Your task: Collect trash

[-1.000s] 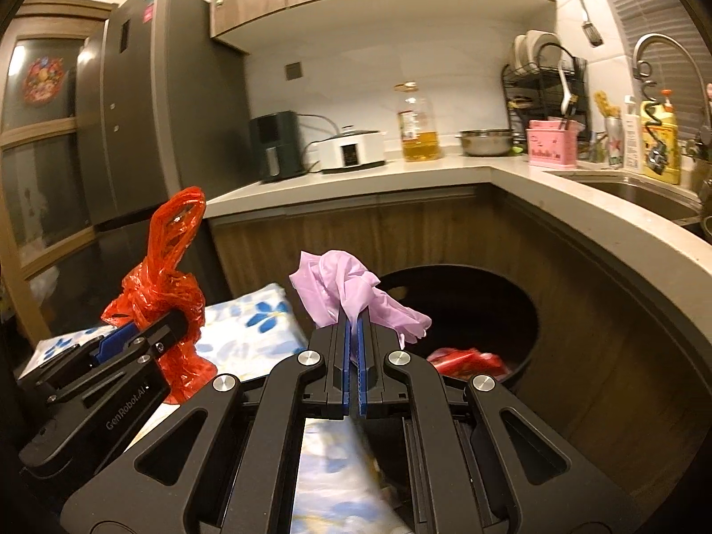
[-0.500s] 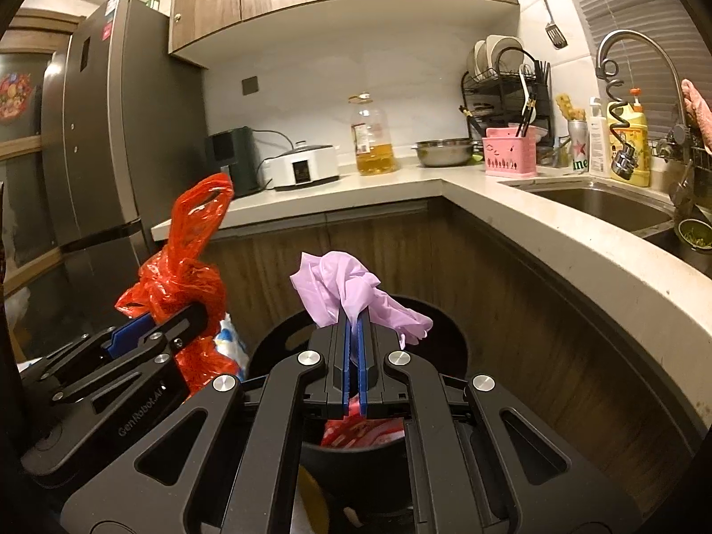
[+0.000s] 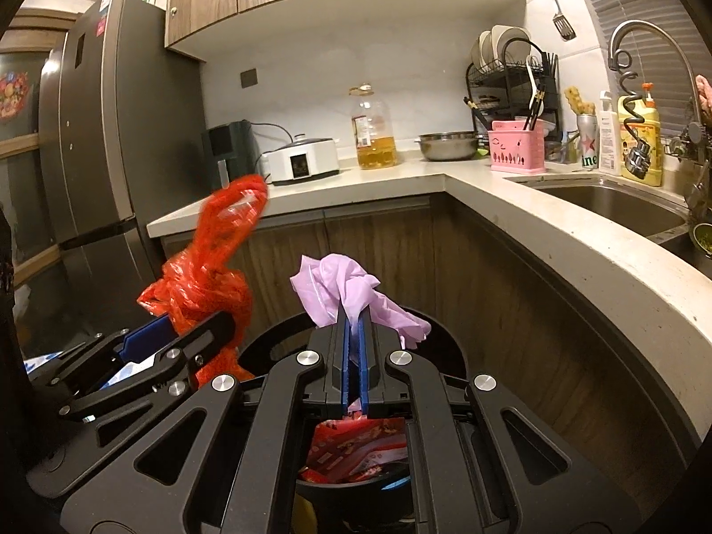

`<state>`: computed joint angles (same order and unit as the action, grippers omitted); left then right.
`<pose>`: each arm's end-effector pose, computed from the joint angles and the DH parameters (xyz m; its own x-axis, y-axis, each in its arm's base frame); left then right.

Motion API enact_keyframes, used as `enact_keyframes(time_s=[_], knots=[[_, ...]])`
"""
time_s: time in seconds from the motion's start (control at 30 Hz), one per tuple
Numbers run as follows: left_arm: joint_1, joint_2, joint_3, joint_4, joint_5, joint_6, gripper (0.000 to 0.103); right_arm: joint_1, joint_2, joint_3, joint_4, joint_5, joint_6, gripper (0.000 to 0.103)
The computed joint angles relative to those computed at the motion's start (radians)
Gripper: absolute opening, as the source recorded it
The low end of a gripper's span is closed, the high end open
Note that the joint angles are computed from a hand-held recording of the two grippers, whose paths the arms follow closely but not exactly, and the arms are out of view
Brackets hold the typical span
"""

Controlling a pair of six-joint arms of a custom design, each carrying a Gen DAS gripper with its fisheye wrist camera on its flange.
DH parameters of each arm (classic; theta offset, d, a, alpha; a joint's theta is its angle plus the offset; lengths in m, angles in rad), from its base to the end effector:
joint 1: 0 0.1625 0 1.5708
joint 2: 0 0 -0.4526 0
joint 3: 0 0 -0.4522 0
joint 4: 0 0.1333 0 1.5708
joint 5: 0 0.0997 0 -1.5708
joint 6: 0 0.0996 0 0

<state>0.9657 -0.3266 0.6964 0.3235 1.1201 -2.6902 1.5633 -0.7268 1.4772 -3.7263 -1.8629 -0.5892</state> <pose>-0.3414 -0.8041 0.0103 -0.6791 0.4421 -0.5860 0.7332 0.3698 -0.5707 0.0988 -0.7803 0.2375 -0.7951 0.1504 0.5876 -0.5299 0.2989 -0.7936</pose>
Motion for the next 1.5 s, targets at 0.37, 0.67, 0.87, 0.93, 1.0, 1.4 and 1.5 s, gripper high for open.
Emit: enact_keyframes(time_s=[0.37,0.67,0.87,0.93,1.0,1.4,1.5], knots=[[0.009,-0.014,0.02,-0.019,-0.021,-0.024,0.077,-0.009,0.001,-0.012,0.008,-0.035,0.031,0.045],[0.008,-0.1,0.168,-0.114,-0.115,-0.024,0.09,0.009,0.023,0.006,-0.051,-0.134,-0.017,0.083],[0.003,-0.174,0.293,-0.165,-0.147,-0.009,0.096,0.032,0.036,0.03,-0.103,-0.198,-0.062,0.093],[0.0,-0.192,0.323,-0.172,-0.165,-0.014,0.096,0.04,0.038,0.041,-0.129,-0.204,-0.081,0.094],[-0.001,-0.215,0.358,-0.183,-0.178,-0.024,0.096,0.05,0.04,0.057,-0.161,-0.213,-0.104,0.094],[-0.018,-0.374,0.605,-0.289,-0.22,-0.032,0.097,0.097,0.001,0.199,-0.229,-0.274,-0.068,0.094],[-0.023,-0.418,0.675,-0.316,-0.219,-0.031,0.097,0.114,-0.001,0.236,-0.27,-0.298,-0.068,0.094]])
